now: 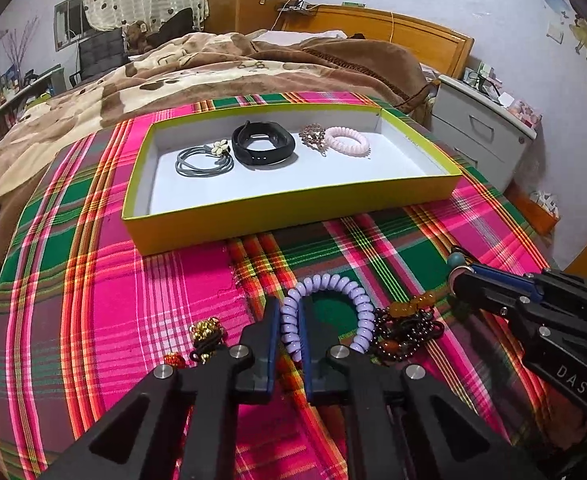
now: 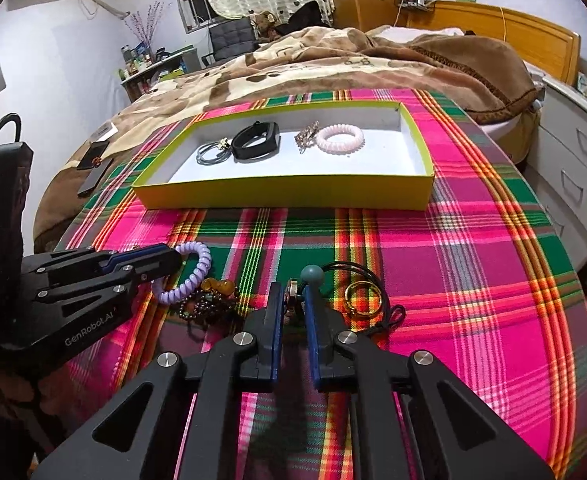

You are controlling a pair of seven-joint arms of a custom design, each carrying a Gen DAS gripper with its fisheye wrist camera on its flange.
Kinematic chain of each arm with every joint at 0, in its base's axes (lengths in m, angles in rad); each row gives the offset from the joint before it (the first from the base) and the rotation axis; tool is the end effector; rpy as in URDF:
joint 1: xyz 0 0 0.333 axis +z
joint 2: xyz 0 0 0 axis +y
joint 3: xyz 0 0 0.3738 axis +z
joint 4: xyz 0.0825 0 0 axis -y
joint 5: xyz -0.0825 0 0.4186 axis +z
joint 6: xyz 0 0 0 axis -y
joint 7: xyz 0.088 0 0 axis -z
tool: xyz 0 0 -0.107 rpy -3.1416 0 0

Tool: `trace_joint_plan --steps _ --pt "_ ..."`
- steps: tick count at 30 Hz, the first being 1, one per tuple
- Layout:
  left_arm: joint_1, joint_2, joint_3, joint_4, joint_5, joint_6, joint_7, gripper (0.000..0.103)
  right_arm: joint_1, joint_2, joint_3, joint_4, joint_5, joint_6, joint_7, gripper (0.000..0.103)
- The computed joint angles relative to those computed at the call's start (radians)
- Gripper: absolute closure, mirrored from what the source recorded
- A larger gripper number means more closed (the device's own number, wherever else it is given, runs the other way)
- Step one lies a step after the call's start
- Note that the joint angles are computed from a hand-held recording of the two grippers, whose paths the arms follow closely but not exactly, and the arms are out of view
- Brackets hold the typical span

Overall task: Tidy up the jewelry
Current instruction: 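Grasp the lavender spiral bracelet with the left tool while the right tool grasps the black cord with green bead, then carry the lavender bracelet into the box with the left tool while the right tool carries the cord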

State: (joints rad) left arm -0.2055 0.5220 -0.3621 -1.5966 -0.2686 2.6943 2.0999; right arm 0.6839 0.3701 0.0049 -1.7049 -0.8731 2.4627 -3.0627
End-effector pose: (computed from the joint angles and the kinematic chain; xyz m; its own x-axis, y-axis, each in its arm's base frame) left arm 0.6961 -0.3677 0.4445 -0.7293 -0.6775 0.0958 -0.5749 0.5307 -0.6228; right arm 0.5711 0.4709 0.4555 -0.2864 -0.9395 -0.1878 -0.6744 0.3369 -0.6571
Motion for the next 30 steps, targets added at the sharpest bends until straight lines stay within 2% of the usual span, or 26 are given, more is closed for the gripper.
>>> trace_joint_plan --steps 7,11,22,30 --pt "0.056 -0.032 -0.054 -0.045 -0.096 0.010 0.070 0.094 0.009 -0.027 0.004 -0.022 -0.035 -0.019 0.033 0.092" --pt "0.073 -0.059 -0.065 -0.075 -0.148 0.023 0.105 0.094 0.010 -0.040 0.013 -0.030 -0.055 -0.033 0.053 0.092" --pt "0.104 -0.137 -0.079 -0.147 -0.294 0.051 0.200 0.094 0.017 -0.067 0.036 -0.035 -0.108 -0.071 0.088 0.092" --pt "0.097 -0.174 -0.070 -0.165 -0.378 0.068 0.261 0.094 0.015 -0.081 0.052 -0.031 -0.143 -0.095 0.100 0.092"
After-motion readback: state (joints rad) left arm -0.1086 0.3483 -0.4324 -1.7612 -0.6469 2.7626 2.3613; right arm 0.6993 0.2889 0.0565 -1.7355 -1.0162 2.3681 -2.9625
